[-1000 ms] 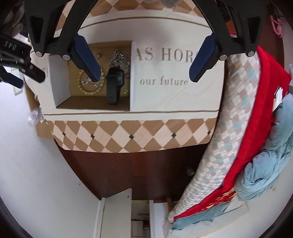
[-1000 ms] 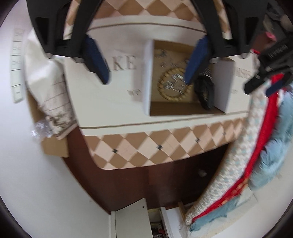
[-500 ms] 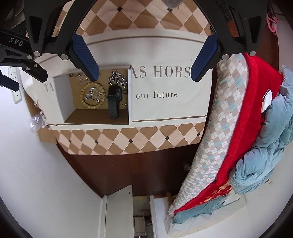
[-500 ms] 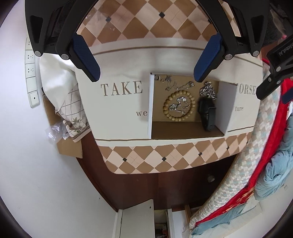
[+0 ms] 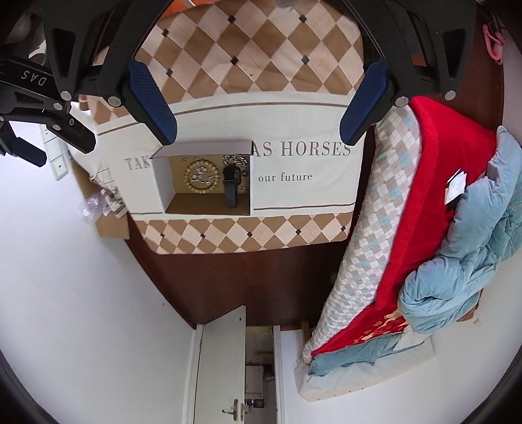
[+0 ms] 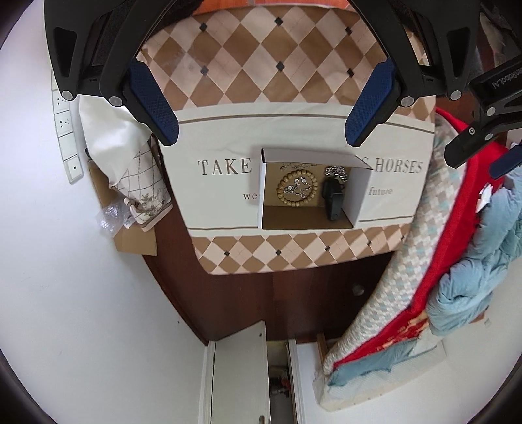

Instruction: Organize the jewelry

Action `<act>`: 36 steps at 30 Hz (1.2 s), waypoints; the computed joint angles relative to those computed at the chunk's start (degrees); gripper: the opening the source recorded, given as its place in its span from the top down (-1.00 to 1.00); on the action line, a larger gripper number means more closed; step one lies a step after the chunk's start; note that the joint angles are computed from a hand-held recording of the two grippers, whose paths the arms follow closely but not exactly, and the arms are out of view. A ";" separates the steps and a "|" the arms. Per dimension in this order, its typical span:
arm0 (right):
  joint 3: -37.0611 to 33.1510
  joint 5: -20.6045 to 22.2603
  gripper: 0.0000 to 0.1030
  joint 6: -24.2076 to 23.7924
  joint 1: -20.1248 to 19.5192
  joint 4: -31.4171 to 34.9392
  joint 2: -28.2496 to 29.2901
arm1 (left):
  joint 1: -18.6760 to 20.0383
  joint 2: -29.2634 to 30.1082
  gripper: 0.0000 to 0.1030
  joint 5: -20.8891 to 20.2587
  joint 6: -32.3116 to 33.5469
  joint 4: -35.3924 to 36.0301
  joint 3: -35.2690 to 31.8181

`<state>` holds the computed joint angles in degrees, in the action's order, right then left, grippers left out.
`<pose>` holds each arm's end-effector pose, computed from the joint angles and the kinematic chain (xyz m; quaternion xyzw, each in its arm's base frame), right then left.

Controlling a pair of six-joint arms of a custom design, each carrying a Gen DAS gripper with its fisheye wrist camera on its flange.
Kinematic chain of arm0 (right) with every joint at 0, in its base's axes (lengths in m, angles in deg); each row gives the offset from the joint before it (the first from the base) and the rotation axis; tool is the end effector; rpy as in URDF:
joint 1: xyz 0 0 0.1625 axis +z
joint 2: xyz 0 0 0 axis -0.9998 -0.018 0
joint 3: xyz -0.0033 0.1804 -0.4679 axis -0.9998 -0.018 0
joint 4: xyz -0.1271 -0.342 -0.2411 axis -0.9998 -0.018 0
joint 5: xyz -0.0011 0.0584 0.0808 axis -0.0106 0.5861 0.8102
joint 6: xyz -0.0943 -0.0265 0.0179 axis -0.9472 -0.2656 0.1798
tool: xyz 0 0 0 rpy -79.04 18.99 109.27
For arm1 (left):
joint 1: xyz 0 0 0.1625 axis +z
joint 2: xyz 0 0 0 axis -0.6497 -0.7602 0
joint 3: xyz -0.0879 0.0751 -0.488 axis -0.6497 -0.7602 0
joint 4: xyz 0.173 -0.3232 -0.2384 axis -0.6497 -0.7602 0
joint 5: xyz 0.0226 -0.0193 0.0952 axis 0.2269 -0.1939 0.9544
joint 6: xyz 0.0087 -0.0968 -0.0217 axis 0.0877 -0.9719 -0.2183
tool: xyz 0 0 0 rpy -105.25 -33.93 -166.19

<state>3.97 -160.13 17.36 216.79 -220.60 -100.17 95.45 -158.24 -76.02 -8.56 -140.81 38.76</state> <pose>0.5426 -0.6099 0.0701 0.2341 -0.8635 0.2300 0.3829 -0.1382 -0.5804 0.4440 -0.0064 0.8604 -0.3257 0.3919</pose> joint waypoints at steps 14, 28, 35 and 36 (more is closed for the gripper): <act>4.25 -0.87 -1.00 -0.53 5.60 -2.17 -6.29 | -9.22 -4.73 -0.98 -0.36 -11.55 11.98 0.34; 5.33 -1.93 -1.00 0.57 6.67 -1.06 -8.54 | -10.09 -4.73 -0.98 1.97 -15.68 15.08 -0.85; 0.92 -2.58 -1.00 -1.77 5.29 -1.71 -5.25 | -7.54 -2.14 -0.98 3.98 -12.82 11.98 -2.80; 0.40 -2.72 -1.00 -2.10 5.14 -1.87 -4.84 | -7.03 -1.69 -0.98 4.24 -12.28 11.25 -3.10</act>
<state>4.37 -162.84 15.27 221.93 -222.47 -105.01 88.42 -159.93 -71.78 -20.84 -129.55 35.66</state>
